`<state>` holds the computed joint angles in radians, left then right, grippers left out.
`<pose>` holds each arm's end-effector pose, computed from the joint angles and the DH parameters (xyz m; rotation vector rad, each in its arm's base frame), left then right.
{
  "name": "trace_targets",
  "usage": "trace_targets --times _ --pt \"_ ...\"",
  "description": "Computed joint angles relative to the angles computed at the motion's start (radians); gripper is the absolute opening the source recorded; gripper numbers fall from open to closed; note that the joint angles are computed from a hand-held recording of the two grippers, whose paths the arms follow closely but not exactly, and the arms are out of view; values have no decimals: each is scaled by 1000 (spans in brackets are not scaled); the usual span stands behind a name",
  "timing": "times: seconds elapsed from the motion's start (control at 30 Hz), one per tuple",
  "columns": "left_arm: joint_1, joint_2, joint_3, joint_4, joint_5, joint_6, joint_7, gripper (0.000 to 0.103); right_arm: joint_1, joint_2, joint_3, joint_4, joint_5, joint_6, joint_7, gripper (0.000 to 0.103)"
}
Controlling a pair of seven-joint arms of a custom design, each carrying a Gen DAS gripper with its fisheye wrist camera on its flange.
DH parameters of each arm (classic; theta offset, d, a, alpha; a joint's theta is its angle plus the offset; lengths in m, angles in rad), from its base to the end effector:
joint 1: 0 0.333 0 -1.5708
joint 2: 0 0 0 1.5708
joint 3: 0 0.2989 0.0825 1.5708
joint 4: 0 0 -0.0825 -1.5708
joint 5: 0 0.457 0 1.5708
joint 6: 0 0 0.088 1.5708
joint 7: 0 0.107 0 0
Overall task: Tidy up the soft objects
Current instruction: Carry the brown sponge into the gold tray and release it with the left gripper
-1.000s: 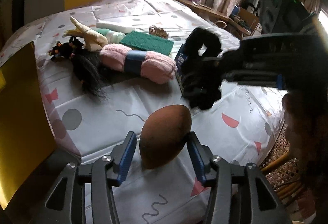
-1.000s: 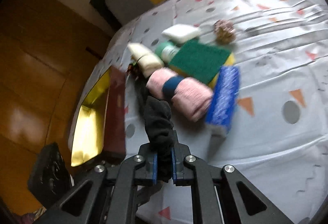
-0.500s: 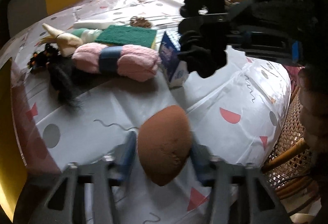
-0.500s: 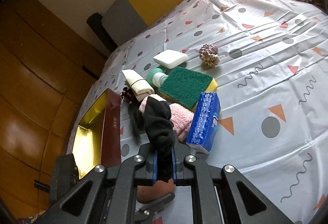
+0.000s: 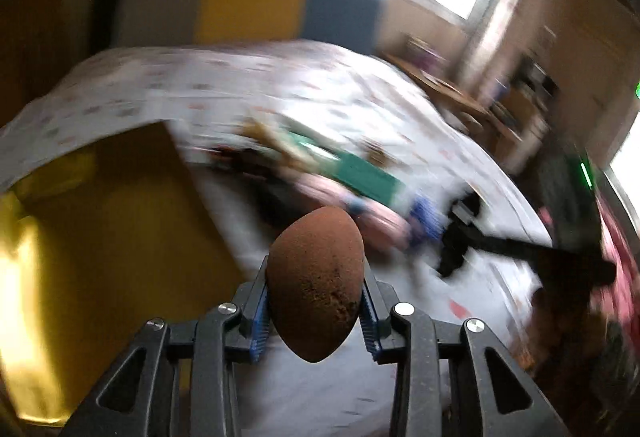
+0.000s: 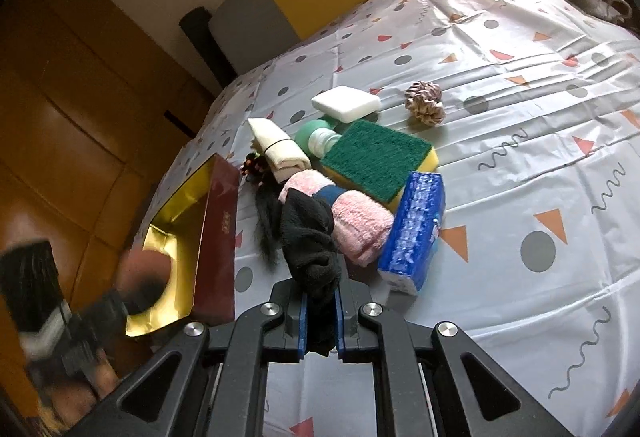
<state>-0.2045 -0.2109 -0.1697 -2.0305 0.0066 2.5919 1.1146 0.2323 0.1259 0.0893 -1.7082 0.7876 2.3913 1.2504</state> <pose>0.5744 -0.2331 0.5927 -1.9404 1.8143 -0.9819 0.6763 0.2288 0.5385 -1.7653 1.4451 0.1436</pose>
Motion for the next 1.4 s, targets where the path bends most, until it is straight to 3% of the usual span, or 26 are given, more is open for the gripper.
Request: trace_targets --times 0.13,0.27,0.37,0.53,0.73,0.8,0.83,1.13,1.4 --pt "103 -44 5 -19 170 -95 -165 37 3 1 1 1 -7 0 2 10" --pt "169 -12 30 6 244 -192 -242 37 5 3 1 4 -18 -2 3 10" --pt "200 38 52 39 265 -248 -270 37 6 4 1 5 -30 -3 7 10" --pt "232 87 73 63 299 -272 -277 41 9 11 0 13 -56 -8 22 10" --pt "245 126 75 100 339 -277 -310 53 13 22 1 23 -93 -20 35 10" --pt "247 103 80 77 328 -247 -302 72 13 24 1 25 -100 -22 41 10" --pt "248 87 77 64 338 -241 -309 74 13 26 1 27 -106 -23 46 10" --pt "226 -119 10 -91 445 -255 -435 73 18 29 1 29 -151 -25 63 10" --pt "164 -223 -28 -184 427 -230 -493 74 23 22 3 22 -173 -11 62 10"
